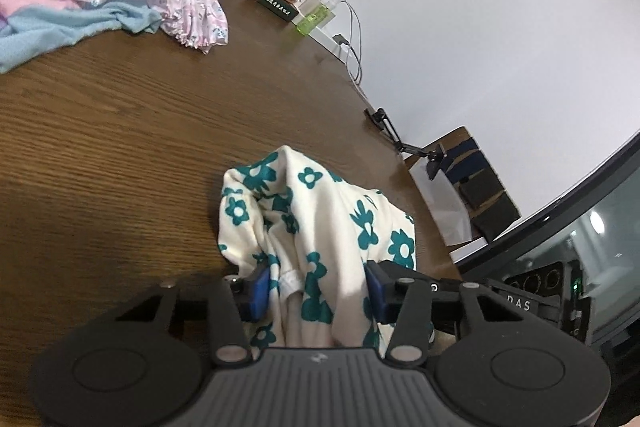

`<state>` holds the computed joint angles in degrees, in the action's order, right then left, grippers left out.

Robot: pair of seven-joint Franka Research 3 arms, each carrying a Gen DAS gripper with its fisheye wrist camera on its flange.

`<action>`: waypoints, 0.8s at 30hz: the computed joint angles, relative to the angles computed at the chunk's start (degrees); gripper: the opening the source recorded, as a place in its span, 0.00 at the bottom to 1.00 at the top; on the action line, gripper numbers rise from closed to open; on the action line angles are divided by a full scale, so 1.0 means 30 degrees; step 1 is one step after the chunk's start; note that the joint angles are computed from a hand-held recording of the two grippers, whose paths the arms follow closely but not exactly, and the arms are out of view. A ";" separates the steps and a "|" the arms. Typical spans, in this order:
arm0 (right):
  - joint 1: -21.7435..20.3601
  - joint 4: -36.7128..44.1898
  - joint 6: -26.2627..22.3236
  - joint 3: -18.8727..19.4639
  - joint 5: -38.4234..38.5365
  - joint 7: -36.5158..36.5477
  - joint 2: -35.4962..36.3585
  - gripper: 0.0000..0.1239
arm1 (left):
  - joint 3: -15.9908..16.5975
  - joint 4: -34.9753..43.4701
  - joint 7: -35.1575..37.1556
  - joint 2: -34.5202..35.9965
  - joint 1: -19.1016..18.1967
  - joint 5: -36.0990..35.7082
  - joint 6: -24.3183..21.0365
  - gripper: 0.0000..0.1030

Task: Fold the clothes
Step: 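Lift the flowered bundle with the left gripper and carry it toward the wall, then lower the bundle beside the tissue box with the left gripper and release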

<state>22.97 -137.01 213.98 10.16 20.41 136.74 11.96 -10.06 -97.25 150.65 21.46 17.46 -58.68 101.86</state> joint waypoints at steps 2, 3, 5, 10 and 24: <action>-0.0028 0.0006 0.0061 -0.0024 0.0009 0.0037 -0.0077 0.24 | -0.0071 0.0141 -0.0077 0.0036 -0.0017 -0.0166 -0.0046 0.44; -0.0007 -0.0001 0.0054 -0.0059 0.0080 -0.0052 -0.0150 0.24 | -0.0104 0.0207 -0.0096 0.0046 -0.0029 -0.0249 -0.0058 0.44; -0.0016 0.0021 0.0030 -0.0139 0.0120 -0.0248 -0.0308 0.23 | -0.0182 0.0321 0.0080 -0.0050 -0.0057 -0.0446 -0.0035 0.44; -0.0264 0.0178 -0.0194 -0.0431 -0.0151 -0.0923 -0.0909 0.23 | -0.0337 0.0634 0.0491 -0.0419 -0.0260 -0.1216 0.0178 0.44; -0.5332 0.4962 -0.3570 -0.0703 -0.7252 0.0594 -0.0201 0.24 | -0.2168 0.7633 -0.2038 0.2869 -0.2843 -0.1904 0.4937 0.44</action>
<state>6.97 -122.12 203.27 8.06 -1.35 138.52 11.35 -16.56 -74.35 144.54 30.06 8.93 -64.39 116.67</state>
